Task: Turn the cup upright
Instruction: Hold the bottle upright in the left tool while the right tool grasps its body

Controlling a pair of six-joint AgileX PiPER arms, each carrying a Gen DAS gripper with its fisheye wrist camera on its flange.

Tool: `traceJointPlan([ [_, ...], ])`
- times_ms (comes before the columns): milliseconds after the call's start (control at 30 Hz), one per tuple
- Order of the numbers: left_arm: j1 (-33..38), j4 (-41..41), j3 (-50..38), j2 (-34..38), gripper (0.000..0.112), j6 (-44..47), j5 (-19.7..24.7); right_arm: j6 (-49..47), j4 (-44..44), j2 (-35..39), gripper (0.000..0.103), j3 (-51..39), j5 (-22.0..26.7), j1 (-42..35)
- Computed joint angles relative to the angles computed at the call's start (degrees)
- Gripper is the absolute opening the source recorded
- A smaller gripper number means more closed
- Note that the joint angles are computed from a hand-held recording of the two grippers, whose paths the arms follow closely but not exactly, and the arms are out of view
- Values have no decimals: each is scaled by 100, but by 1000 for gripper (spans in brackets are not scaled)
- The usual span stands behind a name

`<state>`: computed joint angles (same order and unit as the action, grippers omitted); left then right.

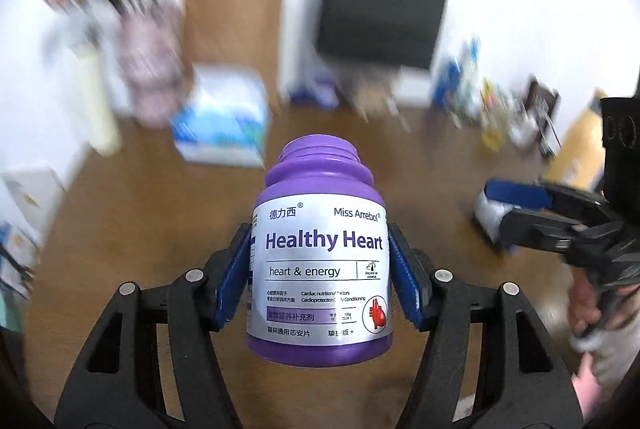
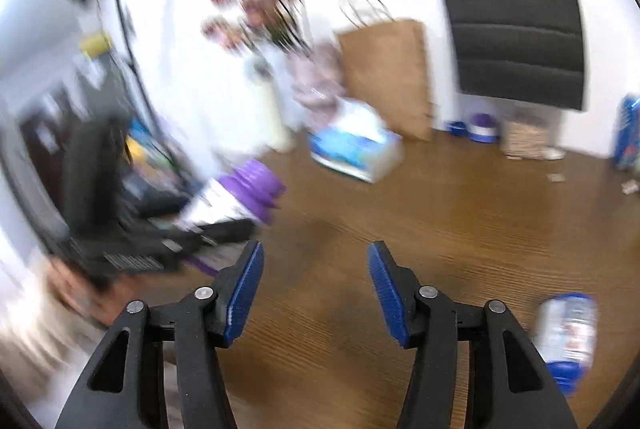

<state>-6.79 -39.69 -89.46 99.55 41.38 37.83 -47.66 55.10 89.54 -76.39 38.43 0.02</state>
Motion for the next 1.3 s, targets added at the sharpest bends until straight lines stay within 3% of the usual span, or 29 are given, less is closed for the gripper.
traceJointPlan([
  [33,20,-437,449,-353,60,459,-453,42,383,130,78,-309,428,-74],
  [100,159,-1583,1058,-777,60,1583,-798,184,767,352,80,-842,992,-57],
  [233,395,-3670,1979,-1444,60,3495,-1011,1050,391,815,80,-1991,1465,412],
  [367,455,-4449,2437,-1798,60,4420,-993,1552,531,1369,79,-2886,1998,706],
  [400,513,-4657,2541,-1866,60,4661,-915,1614,629,1443,73,-2914,2022,740],
  [433,545,-4730,2622,-1930,60,4760,-978,1723,627,1442,65,-2882,1948,801],
  [533,898,-4377,2504,-1829,61,4321,-441,1783,25,1188,64,-2708,1484,1163],
  [567,984,-4163,2438,-1801,70,4057,-344,1771,-234,1095,64,-2622,1315,1295],
  [633,1172,-4044,2440,-1819,74,3857,-104,1918,-1105,849,64,-2417,814,1689],
  [733,1499,-4268,2552,-1822,74,3899,374,1904,-1894,411,64,-1726,-2,2196],
  [800,1581,-4306,2675,-1830,64,4052,568,1735,-1984,141,64,-1233,-363,2423],
  [933,1543,-4690,3192,-2092,60,4716,434,2641,-3535,-299,64,-366,-1503,3136],
  [1000,1600,-4778,3363,-2129,60,4883,527,3134,-4095,-385,64,-148,-1728,3298],
  [1067,1640,-4860,3538,-2138,60,5021,611,3133,-4062,-468,64,101,-1908,3334],
  [1167,1620,-4770,3710,-2098,60,5054,591,2358,-3089,-500,64,455,-2069,3189],
  [1300,1485,-4643,3996,-2164,60,5163,439,1984,-2430,-581,64,966,-2251,3118],
])
